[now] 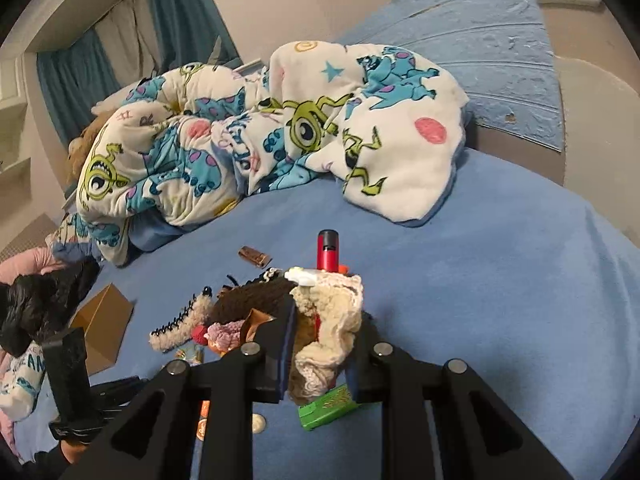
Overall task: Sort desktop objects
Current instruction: 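Lift a blue lace hair tie with the left tool while the right tool lifts a cream scrunchie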
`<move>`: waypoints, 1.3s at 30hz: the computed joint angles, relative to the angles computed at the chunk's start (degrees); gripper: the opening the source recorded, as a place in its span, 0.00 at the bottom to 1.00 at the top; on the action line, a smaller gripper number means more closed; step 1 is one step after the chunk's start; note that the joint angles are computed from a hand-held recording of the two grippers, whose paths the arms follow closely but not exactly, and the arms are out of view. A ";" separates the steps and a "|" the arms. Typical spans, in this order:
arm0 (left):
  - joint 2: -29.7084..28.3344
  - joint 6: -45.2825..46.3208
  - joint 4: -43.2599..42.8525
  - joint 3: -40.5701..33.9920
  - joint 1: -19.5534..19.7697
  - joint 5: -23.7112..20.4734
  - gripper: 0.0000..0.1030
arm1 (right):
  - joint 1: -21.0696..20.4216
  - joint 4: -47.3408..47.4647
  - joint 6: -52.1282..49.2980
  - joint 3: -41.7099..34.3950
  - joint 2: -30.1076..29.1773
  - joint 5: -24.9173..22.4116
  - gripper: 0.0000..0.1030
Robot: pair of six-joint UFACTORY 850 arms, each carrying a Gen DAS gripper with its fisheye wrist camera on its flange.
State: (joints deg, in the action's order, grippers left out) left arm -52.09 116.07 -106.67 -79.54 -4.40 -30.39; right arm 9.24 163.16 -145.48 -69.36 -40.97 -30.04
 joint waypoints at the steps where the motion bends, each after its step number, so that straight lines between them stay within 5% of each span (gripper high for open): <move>1: -0.07 0.16 -0.01 0.00 0.23 -0.43 0.27 | -0.13 0.12 0.14 0.12 0.05 -0.12 0.20; 4: 0.42 1.67 -1.01 0.58 0.32 -0.28 0.14 | -0.46 0.06 0.48 0.34 0.15 -0.48 0.20; 13: 7.82 18.84 -13.43 7.81 -0.55 -0.61 0.14 | -0.67 -0.32 1.47 0.81 0.46 -1.32 0.20; 18: 12.12 23.45 -19.10 10.88 0.03 -0.14 0.14 | -1.06 -8.31 7.72 1.20 0.52 -6.43 0.20; 27: 17.77 30.45 -30.51 16.10 3.96 -0.82 0.14 | 3.77 -17.69 9.31 -2.12 0.09 -7.34 0.20; 33: 18.38 31.83 -28.76 15.49 5.57 1.17 0.14 | 7.03 -13.88 3.21 -3.33 -0.54 -1.90 0.20; 39: 15.37 28.33 -26.79 13.27 2.61 -1.33 0.14 | 4.82 -21.57 11.93 -6.47 -5.32 5.88 0.23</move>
